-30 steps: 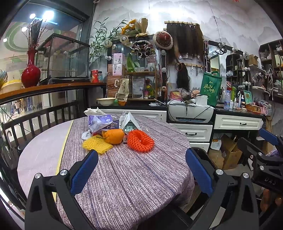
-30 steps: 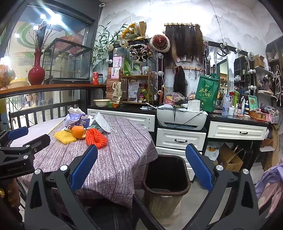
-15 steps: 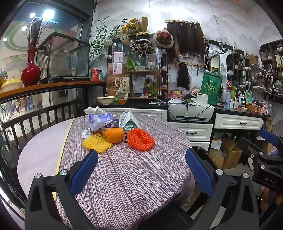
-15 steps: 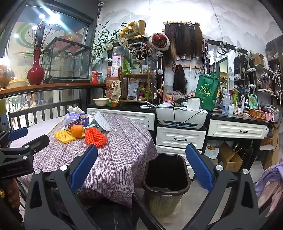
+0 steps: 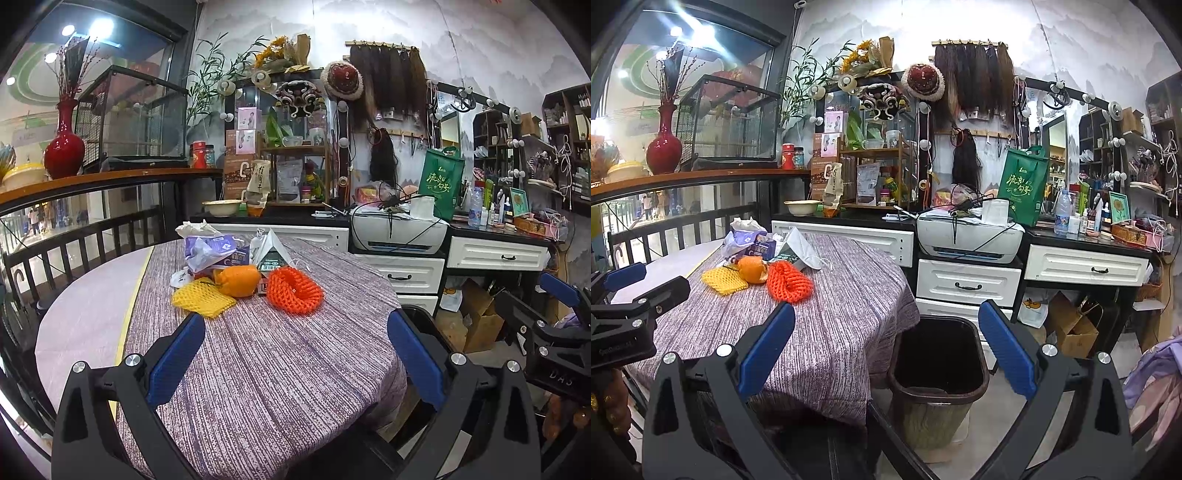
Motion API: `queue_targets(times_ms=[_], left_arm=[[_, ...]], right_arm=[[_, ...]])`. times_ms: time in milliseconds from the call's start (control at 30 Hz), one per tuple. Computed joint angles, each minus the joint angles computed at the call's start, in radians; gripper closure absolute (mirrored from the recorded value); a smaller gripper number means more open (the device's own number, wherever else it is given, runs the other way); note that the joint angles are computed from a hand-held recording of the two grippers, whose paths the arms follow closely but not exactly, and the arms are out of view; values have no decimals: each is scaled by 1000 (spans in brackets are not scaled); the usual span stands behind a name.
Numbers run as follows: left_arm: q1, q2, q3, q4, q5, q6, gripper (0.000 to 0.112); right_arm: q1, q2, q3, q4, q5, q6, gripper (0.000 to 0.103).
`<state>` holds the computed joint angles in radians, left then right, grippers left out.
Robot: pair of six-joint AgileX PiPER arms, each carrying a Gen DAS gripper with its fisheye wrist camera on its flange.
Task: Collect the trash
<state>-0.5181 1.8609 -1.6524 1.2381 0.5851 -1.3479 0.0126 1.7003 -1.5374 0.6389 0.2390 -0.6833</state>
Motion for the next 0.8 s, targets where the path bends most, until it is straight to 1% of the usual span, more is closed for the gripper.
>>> queue_targets(times_ms=[100,267,567,633,733,800], left_arm=[[1,0,1,4,-3,-3,15],[5,8,0,-5,-6,2,15],[8,12,2,-4,-6,1,15],[11,16,4,-7,-6,0,15],[19,30,-12,-53,0,43,15],[32,45,-38,-114,7,107,15]], right_arm=[[-2,1,-4,-11,6,14,5],[1,6,-19,-71,17,74,5],[3,4,-15,-85,13,87,5],[5,9,-20,-122,17,120,5],[10,31,-53,-207,44,195,5],[8,57,-100,-242,107,230,5]])
